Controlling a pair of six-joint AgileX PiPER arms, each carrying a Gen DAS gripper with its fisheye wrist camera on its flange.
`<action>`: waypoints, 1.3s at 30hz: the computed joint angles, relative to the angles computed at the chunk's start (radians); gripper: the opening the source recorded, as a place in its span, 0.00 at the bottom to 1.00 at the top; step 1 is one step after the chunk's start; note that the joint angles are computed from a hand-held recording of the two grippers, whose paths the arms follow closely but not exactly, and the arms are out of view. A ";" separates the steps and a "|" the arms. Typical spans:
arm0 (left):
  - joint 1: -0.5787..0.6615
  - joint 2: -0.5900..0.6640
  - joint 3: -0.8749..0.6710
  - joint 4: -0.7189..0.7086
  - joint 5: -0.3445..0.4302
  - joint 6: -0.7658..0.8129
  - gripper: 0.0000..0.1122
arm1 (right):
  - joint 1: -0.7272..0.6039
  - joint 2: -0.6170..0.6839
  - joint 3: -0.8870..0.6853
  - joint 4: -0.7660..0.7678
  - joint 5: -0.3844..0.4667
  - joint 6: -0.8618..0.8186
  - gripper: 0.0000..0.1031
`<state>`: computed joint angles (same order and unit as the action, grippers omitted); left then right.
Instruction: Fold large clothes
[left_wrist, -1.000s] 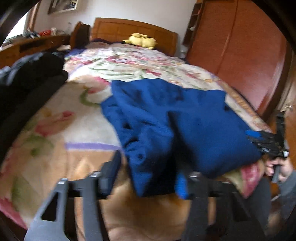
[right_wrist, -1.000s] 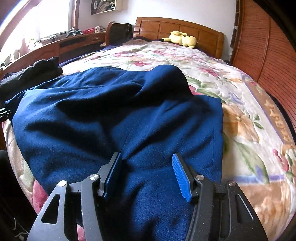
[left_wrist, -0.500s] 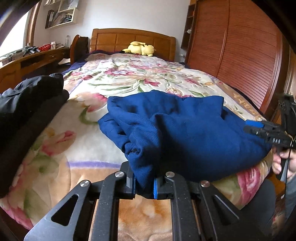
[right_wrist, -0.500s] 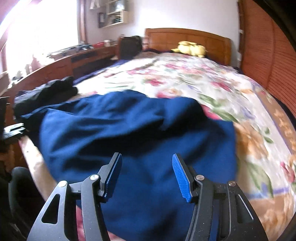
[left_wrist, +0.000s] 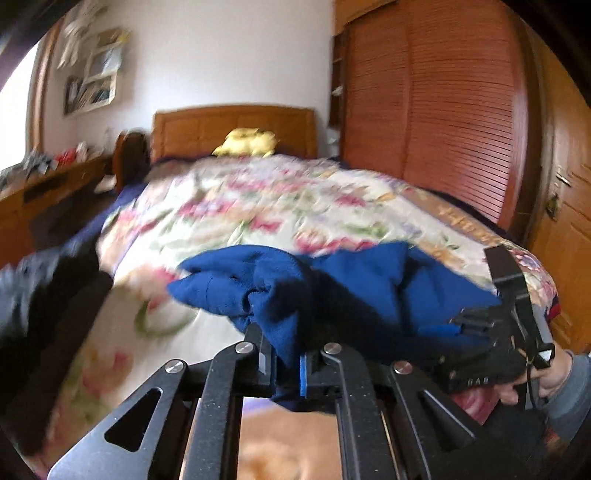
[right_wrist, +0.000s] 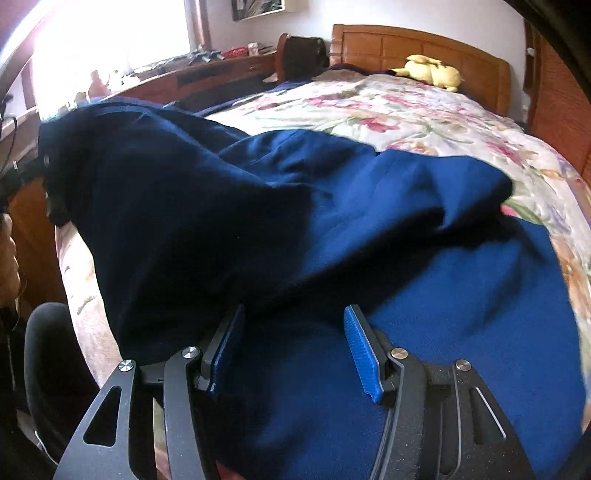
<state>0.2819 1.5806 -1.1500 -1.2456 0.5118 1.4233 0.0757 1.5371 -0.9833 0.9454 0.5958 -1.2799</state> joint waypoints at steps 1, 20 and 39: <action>-0.028 -0.002 -0.029 0.032 0.000 -0.035 0.07 | -0.038 -0.018 0.019 0.039 0.028 -0.042 0.56; -0.513 0.084 -0.331 0.518 0.004 -0.476 0.05 | -0.627 -0.133 0.018 0.238 0.249 -0.258 0.56; -0.377 -0.011 -0.245 0.419 -0.010 -0.445 0.73 | -0.614 -0.289 0.052 0.250 0.241 -0.237 0.56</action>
<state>-0.0952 1.5701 -1.3953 -0.8267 0.5013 0.9786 -0.5378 1.2478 -0.9314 1.1955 0.8372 -1.5169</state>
